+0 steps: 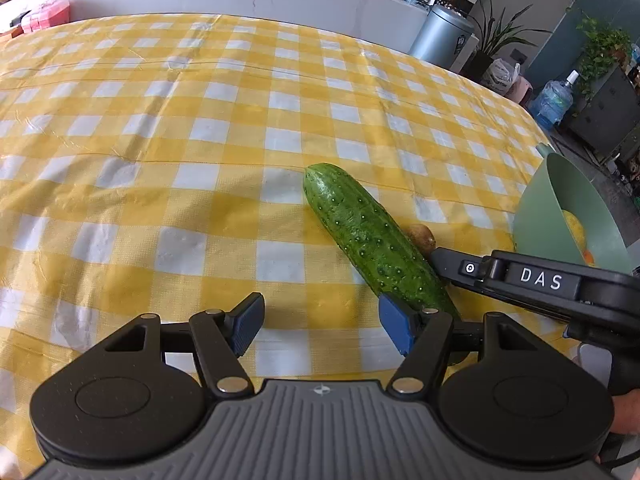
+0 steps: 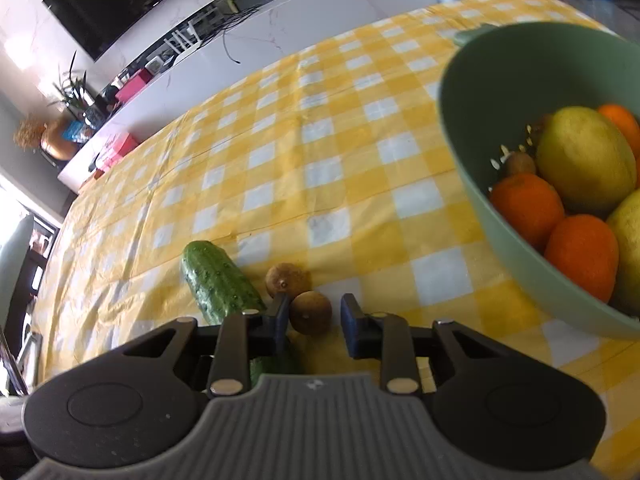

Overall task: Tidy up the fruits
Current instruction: 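Grasp a kiwi beside the cucumber with the right tool, then grasp the last kiwi with the left tool while the right tool holds its kiwi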

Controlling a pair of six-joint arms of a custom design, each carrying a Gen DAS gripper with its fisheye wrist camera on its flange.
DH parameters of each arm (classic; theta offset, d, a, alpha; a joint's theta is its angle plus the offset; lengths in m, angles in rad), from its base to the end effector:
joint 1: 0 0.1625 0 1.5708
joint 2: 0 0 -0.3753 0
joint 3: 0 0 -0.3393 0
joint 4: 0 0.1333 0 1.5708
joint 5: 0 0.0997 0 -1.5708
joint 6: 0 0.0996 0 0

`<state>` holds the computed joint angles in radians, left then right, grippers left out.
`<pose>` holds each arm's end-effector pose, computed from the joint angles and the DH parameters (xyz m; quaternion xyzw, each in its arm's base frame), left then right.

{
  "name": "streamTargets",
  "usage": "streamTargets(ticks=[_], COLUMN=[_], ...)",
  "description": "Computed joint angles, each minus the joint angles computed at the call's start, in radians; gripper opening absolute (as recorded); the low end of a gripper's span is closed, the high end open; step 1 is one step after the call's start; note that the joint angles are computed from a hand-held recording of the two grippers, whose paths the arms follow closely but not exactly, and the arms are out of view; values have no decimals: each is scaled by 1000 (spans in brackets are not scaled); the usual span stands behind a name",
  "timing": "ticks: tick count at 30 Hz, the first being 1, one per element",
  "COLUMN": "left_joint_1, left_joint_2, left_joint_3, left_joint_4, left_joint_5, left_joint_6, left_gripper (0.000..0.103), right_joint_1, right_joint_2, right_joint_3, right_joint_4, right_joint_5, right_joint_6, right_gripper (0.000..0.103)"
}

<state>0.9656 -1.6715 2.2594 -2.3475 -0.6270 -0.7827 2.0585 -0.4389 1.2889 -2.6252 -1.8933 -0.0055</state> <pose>-0.0252 -0.4124 0.3090 -0.1213 0.8795 -0.3540 0.2942 0.4087 -0.5535 -0.0052 0.2238 -0.9562 0.1359 0.1311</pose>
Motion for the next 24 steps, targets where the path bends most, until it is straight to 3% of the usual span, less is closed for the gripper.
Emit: streamTargets(ticks=[7, 11, 14, 24], left_joint_1=[-3, -8, -9, -9], left_joint_2=[-1, -8, -6, -5], left_joint_3=[-5, -3, -6, -10], left_joint_4=[29, 44, 53, 80], left_joint_5=[11, 21, 23, 38], left_joint_6=[-22, -35, -40, -71], left_gripper=[77, 77, 77, 77], right_joint_1=[21, 57, 68, 51], right_joint_2=[1, 2, 10, 51], right_joint_3=[6, 22, 16, -35], right_joint_4=[-23, -85, -60, -72], right_joint_5=[-45, -181, -248, -231], right_joint_6=[-78, -183, -238, -322], right_gripper=[19, 19, 19, 19])
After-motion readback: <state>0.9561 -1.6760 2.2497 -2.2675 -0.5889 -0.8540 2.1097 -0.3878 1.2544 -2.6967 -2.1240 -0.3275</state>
